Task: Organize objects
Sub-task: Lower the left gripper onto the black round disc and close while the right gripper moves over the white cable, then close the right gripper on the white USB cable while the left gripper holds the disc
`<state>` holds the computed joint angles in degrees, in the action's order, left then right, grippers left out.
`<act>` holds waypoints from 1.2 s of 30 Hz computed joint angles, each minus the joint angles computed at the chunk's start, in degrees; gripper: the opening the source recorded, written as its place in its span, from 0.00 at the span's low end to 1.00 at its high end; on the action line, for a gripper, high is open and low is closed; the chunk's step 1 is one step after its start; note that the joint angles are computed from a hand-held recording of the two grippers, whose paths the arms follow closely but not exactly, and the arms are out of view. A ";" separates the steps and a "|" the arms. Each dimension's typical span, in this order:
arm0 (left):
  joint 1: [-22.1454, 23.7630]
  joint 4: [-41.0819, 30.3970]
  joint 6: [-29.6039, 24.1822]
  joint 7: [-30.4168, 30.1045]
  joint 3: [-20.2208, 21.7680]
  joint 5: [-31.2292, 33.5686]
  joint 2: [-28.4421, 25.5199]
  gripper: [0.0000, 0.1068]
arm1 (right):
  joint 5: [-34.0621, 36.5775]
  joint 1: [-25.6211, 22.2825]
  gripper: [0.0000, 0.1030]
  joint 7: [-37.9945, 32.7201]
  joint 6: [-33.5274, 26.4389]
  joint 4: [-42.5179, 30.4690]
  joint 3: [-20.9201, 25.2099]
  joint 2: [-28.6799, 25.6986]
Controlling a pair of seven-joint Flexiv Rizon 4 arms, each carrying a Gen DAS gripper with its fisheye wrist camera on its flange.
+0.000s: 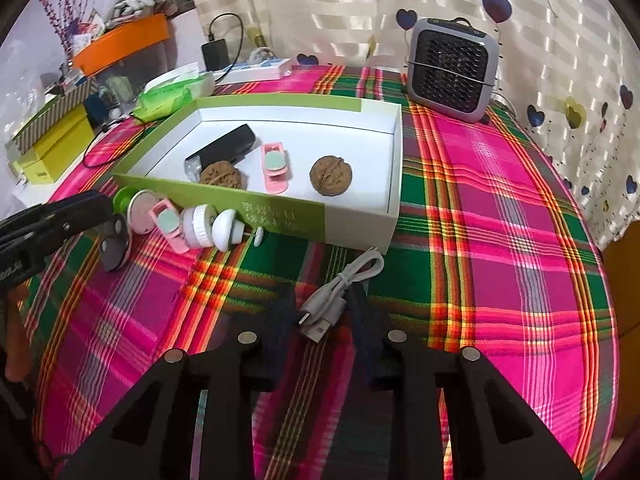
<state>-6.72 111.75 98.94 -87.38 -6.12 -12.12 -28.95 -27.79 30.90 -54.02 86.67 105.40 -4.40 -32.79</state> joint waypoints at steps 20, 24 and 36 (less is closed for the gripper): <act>-3.57 -2.19 -2.61 0.82 3.53 0.51 -1.42 0.36 | 5.36 -4.16 0.27 -6.96 0.59 -0.09 6.03 0.13; -3.57 -2.32 -4.44 0.60 3.72 0.15 -1.31 0.36 | 5.64 -4.10 0.27 -7.18 0.55 -0.13 6.02 0.13; -3.06 -2.45 -7.97 -0.73 3.36 -0.28 -1.18 0.31 | 6.13 -4.12 0.27 -7.62 0.59 -0.19 6.11 0.12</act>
<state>-9.78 109.30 90.97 -88.11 -2.77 -12.40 -30.13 -21.65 26.78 -61.63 87.27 105.22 1.71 -32.67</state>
